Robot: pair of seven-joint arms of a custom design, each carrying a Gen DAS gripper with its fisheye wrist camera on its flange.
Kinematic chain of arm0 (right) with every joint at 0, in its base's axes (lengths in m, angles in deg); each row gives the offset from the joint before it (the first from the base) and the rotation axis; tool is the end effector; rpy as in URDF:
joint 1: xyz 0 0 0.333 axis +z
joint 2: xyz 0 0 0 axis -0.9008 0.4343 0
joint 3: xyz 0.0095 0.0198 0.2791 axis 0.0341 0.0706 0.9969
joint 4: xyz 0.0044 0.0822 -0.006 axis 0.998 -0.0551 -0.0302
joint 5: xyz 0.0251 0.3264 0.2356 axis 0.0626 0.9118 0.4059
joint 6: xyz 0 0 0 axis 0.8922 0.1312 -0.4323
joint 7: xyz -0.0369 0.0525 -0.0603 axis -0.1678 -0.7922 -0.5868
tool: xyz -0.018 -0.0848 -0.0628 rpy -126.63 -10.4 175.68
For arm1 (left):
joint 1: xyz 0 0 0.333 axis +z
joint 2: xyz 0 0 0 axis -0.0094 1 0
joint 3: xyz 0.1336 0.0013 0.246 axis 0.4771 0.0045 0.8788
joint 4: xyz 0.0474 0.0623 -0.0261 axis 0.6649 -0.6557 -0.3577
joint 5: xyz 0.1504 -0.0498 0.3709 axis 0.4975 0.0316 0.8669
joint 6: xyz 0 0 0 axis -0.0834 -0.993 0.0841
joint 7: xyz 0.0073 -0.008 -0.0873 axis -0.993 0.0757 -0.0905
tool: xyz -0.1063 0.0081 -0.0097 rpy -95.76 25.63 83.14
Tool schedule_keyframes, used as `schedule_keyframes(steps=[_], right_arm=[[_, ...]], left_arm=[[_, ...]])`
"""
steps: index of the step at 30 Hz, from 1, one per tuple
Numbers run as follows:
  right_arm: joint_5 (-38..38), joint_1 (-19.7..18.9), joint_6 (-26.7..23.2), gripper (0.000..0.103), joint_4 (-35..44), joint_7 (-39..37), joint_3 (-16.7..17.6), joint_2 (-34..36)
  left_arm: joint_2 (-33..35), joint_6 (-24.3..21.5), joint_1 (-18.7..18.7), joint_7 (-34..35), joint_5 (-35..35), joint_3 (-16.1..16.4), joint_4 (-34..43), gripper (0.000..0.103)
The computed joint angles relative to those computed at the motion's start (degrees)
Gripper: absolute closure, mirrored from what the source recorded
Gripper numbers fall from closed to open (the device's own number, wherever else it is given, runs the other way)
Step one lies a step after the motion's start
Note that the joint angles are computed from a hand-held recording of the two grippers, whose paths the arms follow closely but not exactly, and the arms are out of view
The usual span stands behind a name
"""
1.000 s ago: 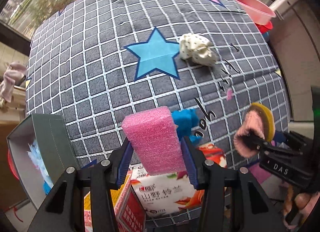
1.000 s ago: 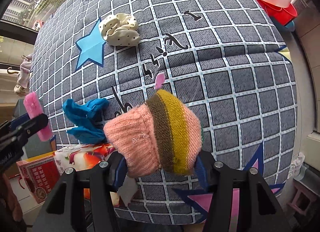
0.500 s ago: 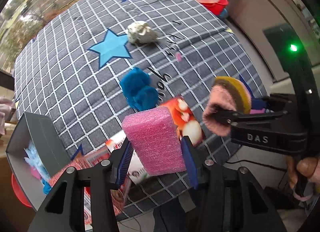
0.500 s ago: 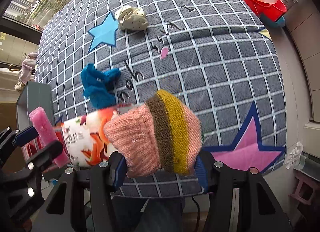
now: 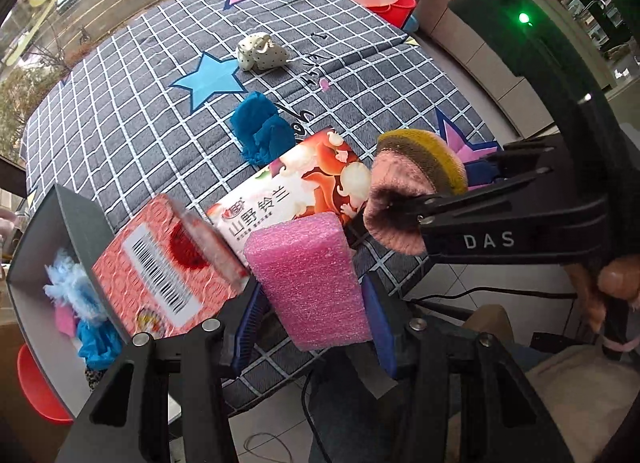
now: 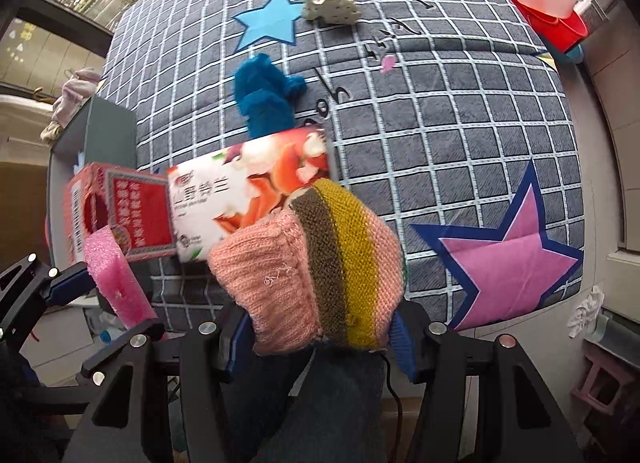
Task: Organize soft objects
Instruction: 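Carry the pink sponge and knit hat with both tools toward the box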
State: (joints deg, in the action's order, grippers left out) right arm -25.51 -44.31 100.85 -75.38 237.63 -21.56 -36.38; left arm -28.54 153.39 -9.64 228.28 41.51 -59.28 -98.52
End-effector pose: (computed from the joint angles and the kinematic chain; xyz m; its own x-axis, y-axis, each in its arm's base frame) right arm 0.3999 0.1552 0.4976 -0.8208 -0.5488 -0.1583 -0.5512 0.8337 -0.0324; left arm 0.5281 -0.2145 0.5140 -0.9909 -0.0435 0.1277 -0.0695 0.9759 -0.2066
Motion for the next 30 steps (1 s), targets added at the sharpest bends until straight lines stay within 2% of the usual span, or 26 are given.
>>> schedule_keyframes(steps=[4,10,17,30], right_arm=[[-1.2,0.4,-0.8,0.044,4.4,-1.3,0.8,2.8],[-3.1,0.9,-0.9,0.044,12.0,-5.0,1.9,8.5],[-5.1,0.8,-1.7,0.044,22.7,-10.8,3.0,16.9],[-5.7,-0.3,-5.6,0.044,44.1,-24.1,4.5,34.1]], left_arm=[[-0.8,1.0,1.7,2.1,-3.3,1.4,0.1,0.05],[1.6,2.0,4.0,-0.9,-4.8,2.6,3.8,0.05],[6.8,3.6,6.3,-7.9,-5.1,3.7,10.0,0.05],[17.5,6.4,10.0,-21.8,-1.2,5.7,21.6,0.05]])
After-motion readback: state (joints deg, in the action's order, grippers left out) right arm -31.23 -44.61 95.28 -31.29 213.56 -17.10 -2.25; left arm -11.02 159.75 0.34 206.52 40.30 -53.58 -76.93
